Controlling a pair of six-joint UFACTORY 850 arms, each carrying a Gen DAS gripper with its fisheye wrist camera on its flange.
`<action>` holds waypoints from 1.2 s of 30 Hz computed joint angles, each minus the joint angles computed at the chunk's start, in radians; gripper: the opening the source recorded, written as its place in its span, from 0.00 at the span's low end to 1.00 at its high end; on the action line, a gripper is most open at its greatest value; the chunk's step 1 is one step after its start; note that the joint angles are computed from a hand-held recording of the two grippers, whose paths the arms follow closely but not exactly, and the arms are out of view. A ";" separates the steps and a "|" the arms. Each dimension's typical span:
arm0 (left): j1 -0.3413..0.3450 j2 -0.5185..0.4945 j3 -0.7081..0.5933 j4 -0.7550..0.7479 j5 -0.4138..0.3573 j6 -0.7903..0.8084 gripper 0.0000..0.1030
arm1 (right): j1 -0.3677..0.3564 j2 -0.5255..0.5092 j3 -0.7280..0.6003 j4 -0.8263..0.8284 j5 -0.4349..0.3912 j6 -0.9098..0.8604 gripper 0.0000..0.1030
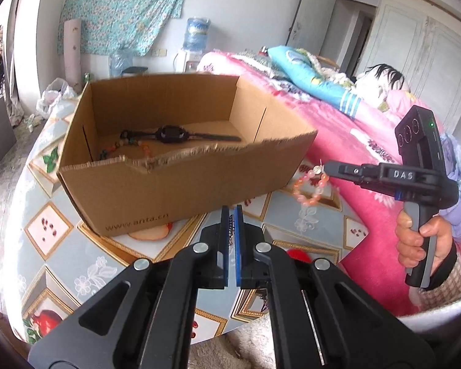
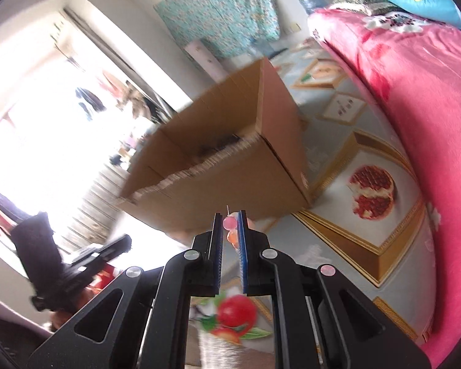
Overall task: Organize jewelry
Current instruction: 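Carry both items over the box and open both tools to drop them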
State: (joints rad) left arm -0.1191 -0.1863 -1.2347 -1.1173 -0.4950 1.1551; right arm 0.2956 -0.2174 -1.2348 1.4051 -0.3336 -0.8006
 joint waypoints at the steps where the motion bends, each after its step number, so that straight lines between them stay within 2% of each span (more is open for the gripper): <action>1: 0.005 0.003 -0.004 -0.017 -0.011 0.017 0.02 | -0.004 0.006 -0.005 0.048 -0.013 -0.045 0.09; 5: 0.032 0.001 -0.046 -0.086 -0.058 0.081 0.02 | -0.011 0.010 -0.045 0.132 -0.041 -0.140 0.09; 8: 0.053 -0.016 -0.099 -0.128 -0.085 0.117 0.02 | -0.013 -0.006 -0.104 0.106 -0.049 -0.144 0.09; 11: 0.064 -0.048 -0.159 -0.136 -0.079 0.122 0.02 | -0.019 -0.062 -0.211 -0.030 -0.070 -0.055 0.09; 15: 0.071 -0.100 -0.230 -0.116 -0.068 0.076 0.02 | -0.023 -0.189 -0.398 -0.340 -0.132 0.202 0.09; 20: 0.083 -0.168 -0.304 -0.070 -0.089 -0.023 0.02 | -0.017 -0.388 -0.676 -0.762 -0.311 0.564 0.09; 24: 0.086 -0.218 -0.361 -0.004 -0.106 -0.107 0.02 | 0.011 -0.561 -0.936 -1.026 -0.553 0.730 0.10; 25: 0.086 -0.235 -0.380 0.021 -0.115 -0.139 0.02 | 0.021 -0.582 -0.969 -1.102 -0.578 0.768 0.10; 27: 0.085 -0.260 -0.411 0.055 -0.130 -0.184 0.02 | 0.037 -0.594 -0.993 -1.210 -0.589 0.794 0.11; 29: 0.082 -0.284 -0.442 0.091 -0.146 -0.228 0.02 | 0.029 -0.579 -0.970 -1.186 -0.573 0.785 0.11; 32: 0.076 -0.319 -0.491 0.136 -0.175 -0.288 0.02 | 0.021 -0.544 -0.919 -1.184 -0.523 0.798 0.11; 36: 0.062 -0.385 -0.596 0.225 -0.241 -0.396 0.02 | 0.000 -0.465 -0.801 -1.132 -0.408 0.791 0.11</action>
